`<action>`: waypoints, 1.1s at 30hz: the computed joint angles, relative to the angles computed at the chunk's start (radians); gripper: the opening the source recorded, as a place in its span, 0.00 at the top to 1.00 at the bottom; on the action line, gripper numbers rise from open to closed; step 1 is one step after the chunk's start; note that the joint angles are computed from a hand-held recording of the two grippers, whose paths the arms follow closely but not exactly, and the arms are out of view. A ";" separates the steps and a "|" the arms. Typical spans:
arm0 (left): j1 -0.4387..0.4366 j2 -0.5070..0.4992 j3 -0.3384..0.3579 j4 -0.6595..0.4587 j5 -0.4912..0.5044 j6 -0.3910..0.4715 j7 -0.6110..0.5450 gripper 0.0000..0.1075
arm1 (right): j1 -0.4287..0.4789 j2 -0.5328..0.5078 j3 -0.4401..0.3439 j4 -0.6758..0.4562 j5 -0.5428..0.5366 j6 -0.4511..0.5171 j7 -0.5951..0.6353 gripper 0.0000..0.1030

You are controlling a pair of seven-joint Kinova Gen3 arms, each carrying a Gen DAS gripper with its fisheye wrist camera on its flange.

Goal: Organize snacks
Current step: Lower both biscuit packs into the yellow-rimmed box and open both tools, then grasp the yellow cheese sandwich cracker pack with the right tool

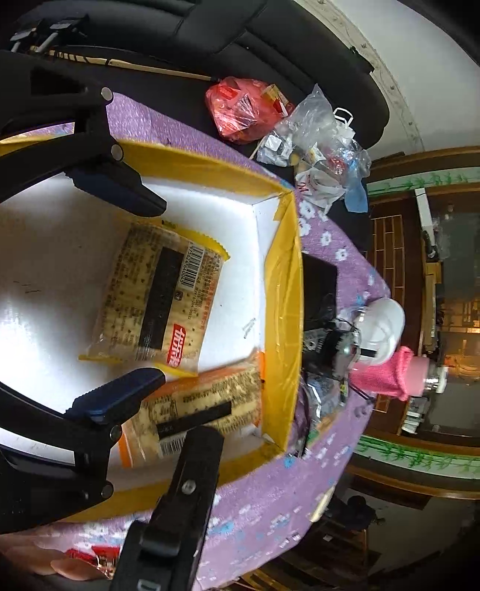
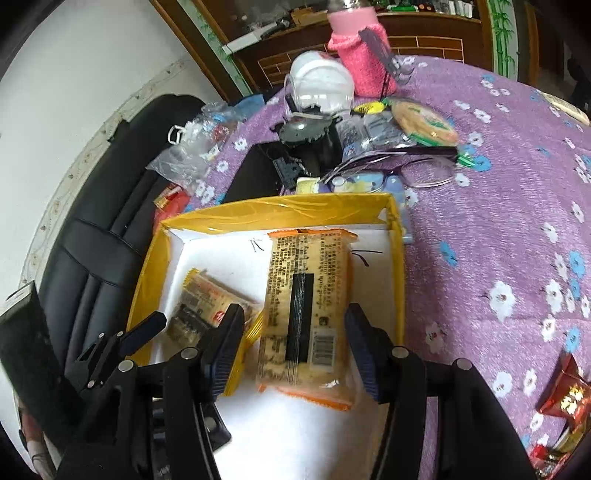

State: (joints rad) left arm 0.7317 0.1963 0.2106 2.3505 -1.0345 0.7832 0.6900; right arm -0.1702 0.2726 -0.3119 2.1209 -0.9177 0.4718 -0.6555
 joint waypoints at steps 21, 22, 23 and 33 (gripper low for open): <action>0.410 0.112 0.148 -0.278 -0.079 0.318 0.173 0.19 | 0.667 -0.096 0.516 0.190 -0.069 0.689 0.809 0.46; 0.424 0.129 0.142 -0.294 -0.100 0.301 0.177 0.19 | 0.697 -0.076 0.548 0.176 -0.066 0.715 0.838 0.46; 0.431 0.142 0.133 -0.310 -0.111 0.283 0.174 0.19 | 0.743 -0.046 0.572 0.151 -0.057 0.740 0.856 0.46; 0.435 0.330 0.065 -0.529 -0.100 0.069 -0.115 0.19 | 0.958 0.113 0.559 -0.016 -0.136 0.673 0.793 0.46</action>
